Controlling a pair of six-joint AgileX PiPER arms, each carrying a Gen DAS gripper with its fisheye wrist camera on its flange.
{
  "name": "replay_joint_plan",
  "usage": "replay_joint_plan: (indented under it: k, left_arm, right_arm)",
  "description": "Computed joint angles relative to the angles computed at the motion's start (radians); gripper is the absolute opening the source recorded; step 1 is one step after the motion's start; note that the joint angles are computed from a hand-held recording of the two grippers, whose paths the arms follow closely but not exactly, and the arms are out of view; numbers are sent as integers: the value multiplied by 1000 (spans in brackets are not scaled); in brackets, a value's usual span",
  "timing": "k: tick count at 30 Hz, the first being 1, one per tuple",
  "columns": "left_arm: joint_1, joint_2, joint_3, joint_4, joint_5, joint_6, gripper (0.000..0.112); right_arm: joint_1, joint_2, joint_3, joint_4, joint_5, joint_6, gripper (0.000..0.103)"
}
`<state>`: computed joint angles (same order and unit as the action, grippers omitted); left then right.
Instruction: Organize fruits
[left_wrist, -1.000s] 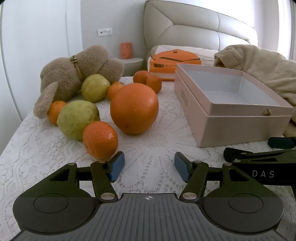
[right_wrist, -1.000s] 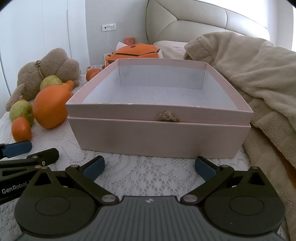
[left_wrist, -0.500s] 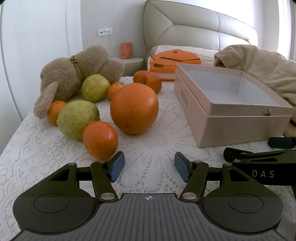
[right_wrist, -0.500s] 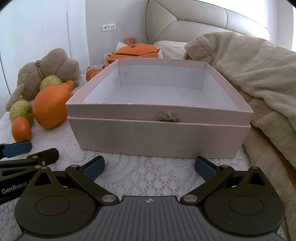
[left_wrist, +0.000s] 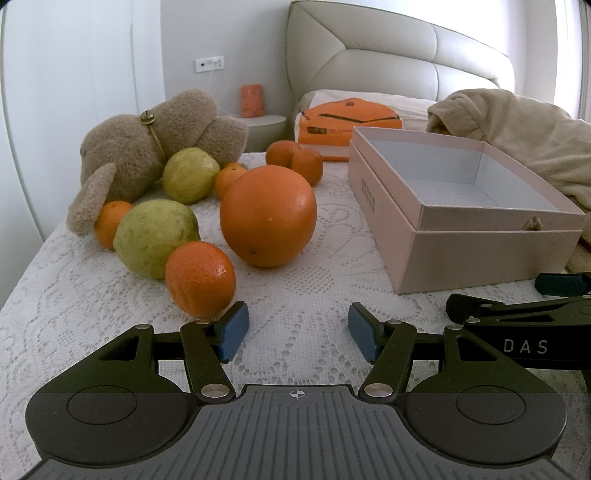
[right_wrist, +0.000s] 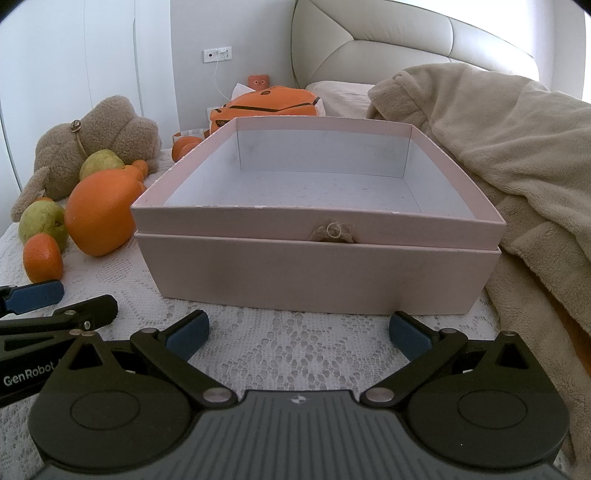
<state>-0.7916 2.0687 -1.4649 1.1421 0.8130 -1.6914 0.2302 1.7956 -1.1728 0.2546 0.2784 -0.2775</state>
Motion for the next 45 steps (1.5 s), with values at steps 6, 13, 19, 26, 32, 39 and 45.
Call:
replay_joint_plan:
  k: [6, 13, 19, 26, 32, 39, 45]
  left_arm:
    - [0, 0, 0, 0, 1, 1, 66]
    - [0, 0, -1, 0, 2, 2, 67]
    - [1, 0, 2, 2, 1, 3, 67]
    - [1, 0, 2, 2, 1, 2, 66]
    - [0, -2, 3, 4, -6, -9, 66]
    - [41, -127, 190, 123, -172, -214, 61]
    - [45, -278, 324, 232, -82, -364, 61]
  right_arm:
    - [0, 0, 0, 2, 0, -2, 103]
    - [0, 0, 0, 2, 0, -2, 103]
    - [-1, -1, 1, 4, 0, -4, 103]
    - [-1, -1, 2, 5, -1, -6, 103]
    - [-2, 0, 5, 10, -4, -11, 103]
    - [-4, 26, -116, -79, 192, 81, 103]
    - [25, -4, -89, -202, 215, 237, 103]
